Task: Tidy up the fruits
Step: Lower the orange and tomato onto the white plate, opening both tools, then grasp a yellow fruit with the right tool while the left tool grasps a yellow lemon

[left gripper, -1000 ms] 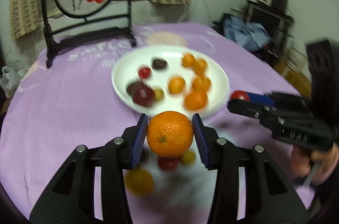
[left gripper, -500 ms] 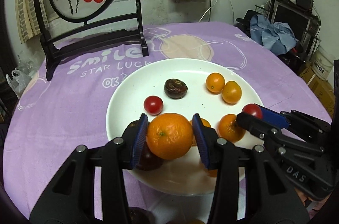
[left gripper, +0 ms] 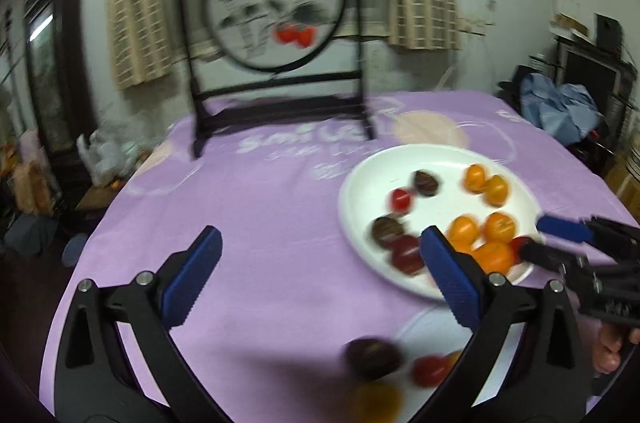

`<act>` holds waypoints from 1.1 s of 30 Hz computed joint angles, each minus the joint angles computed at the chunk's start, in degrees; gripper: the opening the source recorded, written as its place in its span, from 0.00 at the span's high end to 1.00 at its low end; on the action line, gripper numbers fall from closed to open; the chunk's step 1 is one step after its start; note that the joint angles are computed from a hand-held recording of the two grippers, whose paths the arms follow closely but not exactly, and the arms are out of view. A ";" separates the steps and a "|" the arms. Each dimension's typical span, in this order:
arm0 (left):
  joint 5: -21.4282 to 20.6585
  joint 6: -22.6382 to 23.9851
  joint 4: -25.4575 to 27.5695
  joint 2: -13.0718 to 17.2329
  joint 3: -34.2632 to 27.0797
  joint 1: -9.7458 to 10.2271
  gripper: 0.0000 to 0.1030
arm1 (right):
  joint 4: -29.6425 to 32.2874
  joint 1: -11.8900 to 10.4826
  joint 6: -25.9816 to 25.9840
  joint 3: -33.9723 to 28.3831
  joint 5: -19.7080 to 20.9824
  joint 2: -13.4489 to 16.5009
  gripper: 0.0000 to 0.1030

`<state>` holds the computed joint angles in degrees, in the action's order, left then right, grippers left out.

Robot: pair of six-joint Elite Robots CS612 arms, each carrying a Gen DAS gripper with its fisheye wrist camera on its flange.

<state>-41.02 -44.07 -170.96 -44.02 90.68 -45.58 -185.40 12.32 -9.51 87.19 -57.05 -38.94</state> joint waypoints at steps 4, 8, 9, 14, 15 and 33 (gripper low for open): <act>-1.67 -10.70 6.95 -2.05 3.22 0.49 0.02 | 13.03 1.60 -12.57 0.51 0.54 -1.26 0.45; -3.48 -13.41 7.55 -2.86 4.66 0.80 0.02 | 16.59 2.90 -21.00 1.66 -2.17 -2.20 0.45; -3.01 -13.25 7.39 -2.95 4.86 0.62 0.02 | 17.16 3.01 -22.19 1.84 -2.16 -2.36 0.45; -1.15 -11.79 7.94 -2.76 4.83 -0.10 0.02 | 18.46 3.60 -26.11 2.15 -4.35 -2.45 0.45; -1.28 -11.35 8.28 -2.65 4.59 -0.10 0.02 | 18.42 3.60 -26.37 2.21 -4.61 -2.43 0.45; -2.11 -11.05 9.40 -2.45 4.09 -0.04 0.02 | 17.15 4.27 -26.98 1.95 -7.23 -1.64 0.63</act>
<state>-43.13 -55.13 -161.56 -46.46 94.76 -45.63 -168.25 16.59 -36.49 89.14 -64.28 -40.58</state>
